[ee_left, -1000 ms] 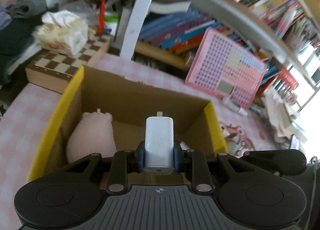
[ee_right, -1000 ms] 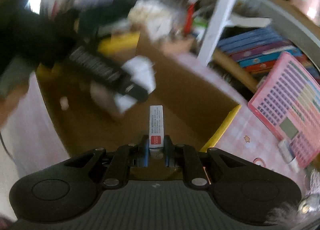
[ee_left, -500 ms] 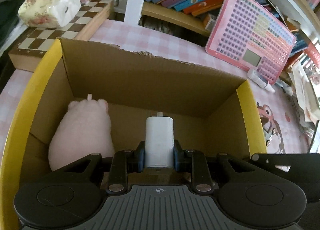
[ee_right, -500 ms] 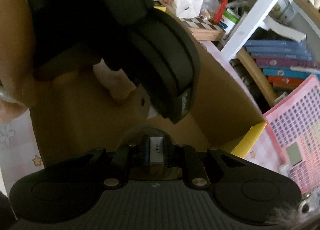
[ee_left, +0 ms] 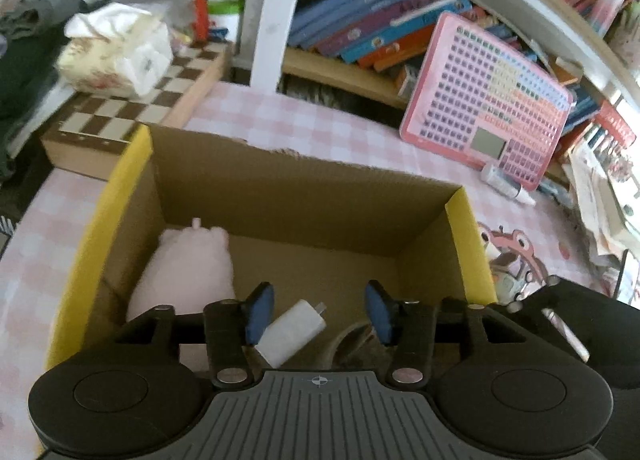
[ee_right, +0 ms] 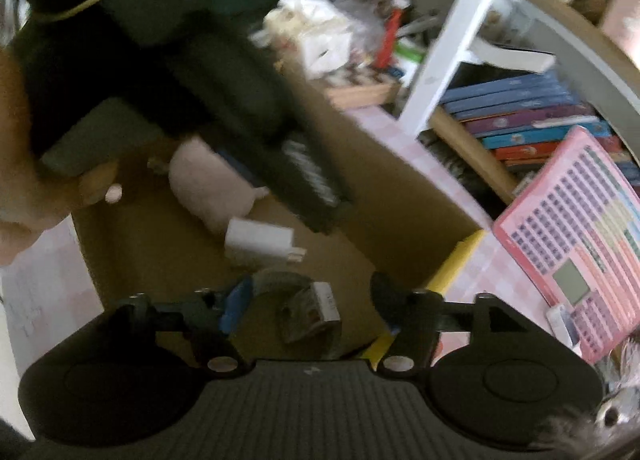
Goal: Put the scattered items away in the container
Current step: 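Open the left gripper dropping the charger while the right gripper releases the small box into the box, then withdraw both tools from the yellow box back toward the remaining toys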
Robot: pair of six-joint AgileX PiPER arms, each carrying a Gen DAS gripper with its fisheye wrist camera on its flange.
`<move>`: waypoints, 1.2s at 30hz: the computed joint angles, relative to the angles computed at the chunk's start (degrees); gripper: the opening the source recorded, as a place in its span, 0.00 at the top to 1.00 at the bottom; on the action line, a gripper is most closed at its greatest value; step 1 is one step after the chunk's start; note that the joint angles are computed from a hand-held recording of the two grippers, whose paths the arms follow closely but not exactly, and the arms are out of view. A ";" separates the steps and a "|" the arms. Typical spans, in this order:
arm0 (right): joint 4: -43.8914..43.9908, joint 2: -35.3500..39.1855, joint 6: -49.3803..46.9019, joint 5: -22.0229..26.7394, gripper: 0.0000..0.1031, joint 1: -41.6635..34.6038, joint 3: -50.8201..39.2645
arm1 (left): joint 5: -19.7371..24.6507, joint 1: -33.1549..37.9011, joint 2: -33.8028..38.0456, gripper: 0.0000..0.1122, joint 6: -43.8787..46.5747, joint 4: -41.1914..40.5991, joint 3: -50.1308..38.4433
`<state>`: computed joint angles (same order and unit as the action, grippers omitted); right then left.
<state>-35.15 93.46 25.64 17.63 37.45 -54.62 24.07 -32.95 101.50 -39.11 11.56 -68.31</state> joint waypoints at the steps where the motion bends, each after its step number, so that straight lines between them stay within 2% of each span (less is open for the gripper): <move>1: -1.81 -1.51 3.49 -0.43 0.24 0.04 1.38 | -0.66 -0.47 -1.91 0.44 -3.40 2.75 1.84; 2: -2.97 -3.10 6.17 -1.10 0.24 0.02 2.82 | -1.87 -0.94 -4.26 0.41 -6.82 5.55 4.23; 4: -6.45 -6.67 13.31 -1.67 0.12 0.96 5.46 | -3.03 -1.63 -7.80 0.35 -12.34 10.66 7.60; 9: -19.22 -12.74 33.22 2.02 0.11 5.56 9.77 | -1.99 -5.18 -16.04 0.33 -25.16 24.51 14.51; 11: -21.67 -14.82 38.63 3.76 0.11 7.56 11.01 | -0.89 -7.41 -19.34 0.29 -30.73 30.56 17.32; 14: -23.76 -18.28 44.35 5.56 0.10 9.97 13.04 | 3.77 -12.64 -24.21 0.25 -39.38 40.46 20.87; 16: -25.74 -20.23 48.66 8.35 0.10 13.02 14.13 | 9.03 -17.38 -26.82 0.20 -43.76 45.76 22.32; 18: -27.43 -21.85 52.86 11.77 0.10 16.58 15.03 | 14.01 -21.92 -29.33 0.20 -47.06 49.38 23.99; 23: -30.09 -25.88 62.50 21.35 0.09 26.67 17.83 | 22.82 -30.96 -34.23 0.15 -51.86 50.86 27.81; 30: -31.43 -26.25 79.17 42.04 0.07 47.64 21.06 | 29.67 -41.30 -36.68 0.15 -62.62 49.16 32.35; 32: -28.94 -25.46 80.35 45.54 0.06 51.08 20.74 | 30.34 -43.17 -37.71 0.15 -63.95 47.89 33.27; 36: -25.12 -23.77 85.81 50.67 0.05 57.76 20.67 | 35.12 -50.14 -38.42 0.15 -68.70 46.73 35.42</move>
<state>-60.27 69.69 111.45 68.30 95.20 -33.94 59.19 -83.09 63.08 -107.81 58.29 -32.89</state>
